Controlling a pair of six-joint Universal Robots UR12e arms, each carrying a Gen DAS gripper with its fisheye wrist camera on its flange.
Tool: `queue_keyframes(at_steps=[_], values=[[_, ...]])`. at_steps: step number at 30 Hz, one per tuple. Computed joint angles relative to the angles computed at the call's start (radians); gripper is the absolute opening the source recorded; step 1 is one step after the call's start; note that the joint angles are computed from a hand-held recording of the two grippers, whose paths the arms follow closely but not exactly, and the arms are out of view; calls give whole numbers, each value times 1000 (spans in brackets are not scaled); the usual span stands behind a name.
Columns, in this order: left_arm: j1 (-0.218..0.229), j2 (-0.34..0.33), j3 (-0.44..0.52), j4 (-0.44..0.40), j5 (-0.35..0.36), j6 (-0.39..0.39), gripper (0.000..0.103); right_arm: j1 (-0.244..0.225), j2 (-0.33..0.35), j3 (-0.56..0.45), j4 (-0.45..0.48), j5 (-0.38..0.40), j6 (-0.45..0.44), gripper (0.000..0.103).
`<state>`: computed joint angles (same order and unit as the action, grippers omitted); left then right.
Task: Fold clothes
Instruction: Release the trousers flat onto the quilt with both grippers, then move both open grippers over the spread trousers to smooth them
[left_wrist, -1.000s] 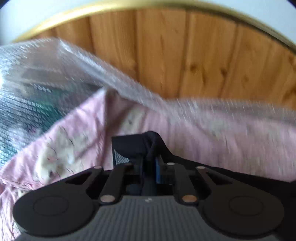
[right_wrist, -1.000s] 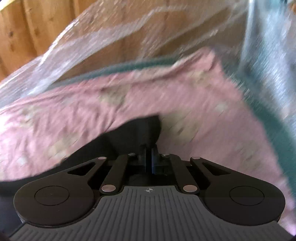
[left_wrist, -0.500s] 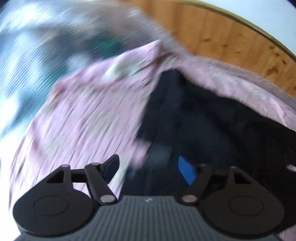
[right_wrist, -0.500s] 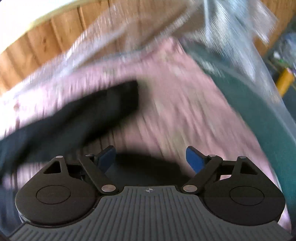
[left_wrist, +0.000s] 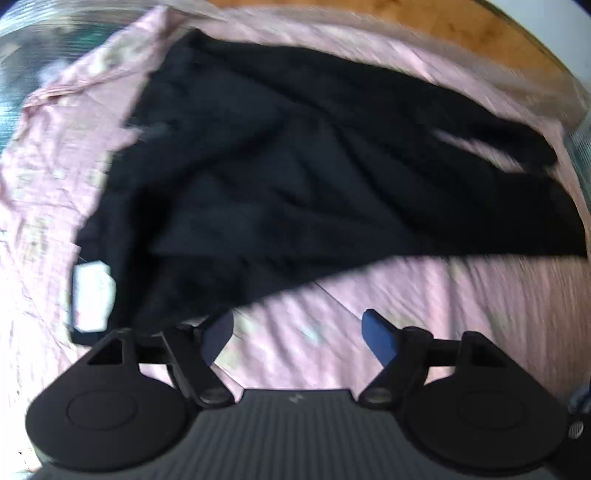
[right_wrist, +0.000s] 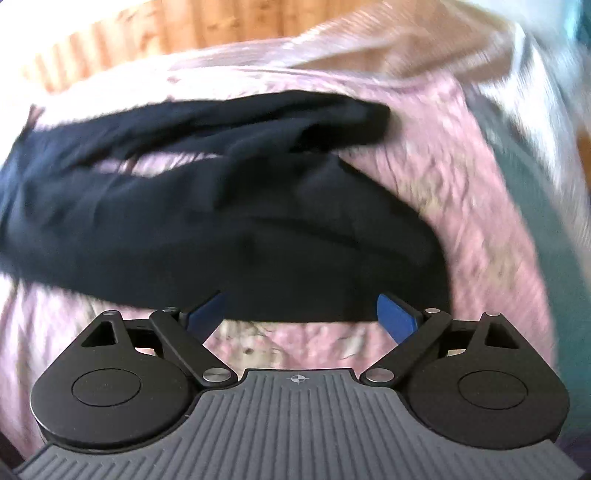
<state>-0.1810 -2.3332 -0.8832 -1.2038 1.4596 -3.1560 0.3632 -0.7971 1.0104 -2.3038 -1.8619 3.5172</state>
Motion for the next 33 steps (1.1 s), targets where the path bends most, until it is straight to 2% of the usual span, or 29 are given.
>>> queue_keyframes(at_steps=[2, 6, 10, 13, 17, 19, 21, 23, 25, 27, 30, 33], values=[[-16, 18, -30, 10, 25, -4, 79, 7, -2, -9, 12, -14, -77, 92], [-33, 59, -95, 28, 70, -75, 80, 30, 8, -44, 53, -20, -136, 95], [-36, 98, -149, 51, 100, -112, 81, 55, 29, -80, 70, -21, -133, 95], [-26, 101, -160, 86, 103, -127, 85, 83, 48, -117, 69, -14, -110, 95], [-9, 79, -141, 143, 90, -148, 87, 120, 74, -161, 58, -11, -83, 98], [7, 61, -126, 177, 80, -185, 87, 134, 83, -175, 61, -16, -58, 98], [29, 44, -122, 216, 67, -264, 87, 141, 82, -170, 79, -27, -9, 98], [62, 32, -130, 256, 32, -390, 86, 142, 68, -147, 111, -29, 72, 98], [99, 27, -155, 312, -30, -549, 85, 136, 45, -110, 132, -12, 162, 98], [128, 20, -182, 388, -118, -654, 86, 126, 12, -53, 122, 17, 253, 98], [146, -19, -156, 410, -198, -726, 86, 111, -28, 12, 137, 29, 395, 97], [145, -73, -82, 363, -209, -770, 86, 93, -71, 82, 94, 35, 550, 97]])
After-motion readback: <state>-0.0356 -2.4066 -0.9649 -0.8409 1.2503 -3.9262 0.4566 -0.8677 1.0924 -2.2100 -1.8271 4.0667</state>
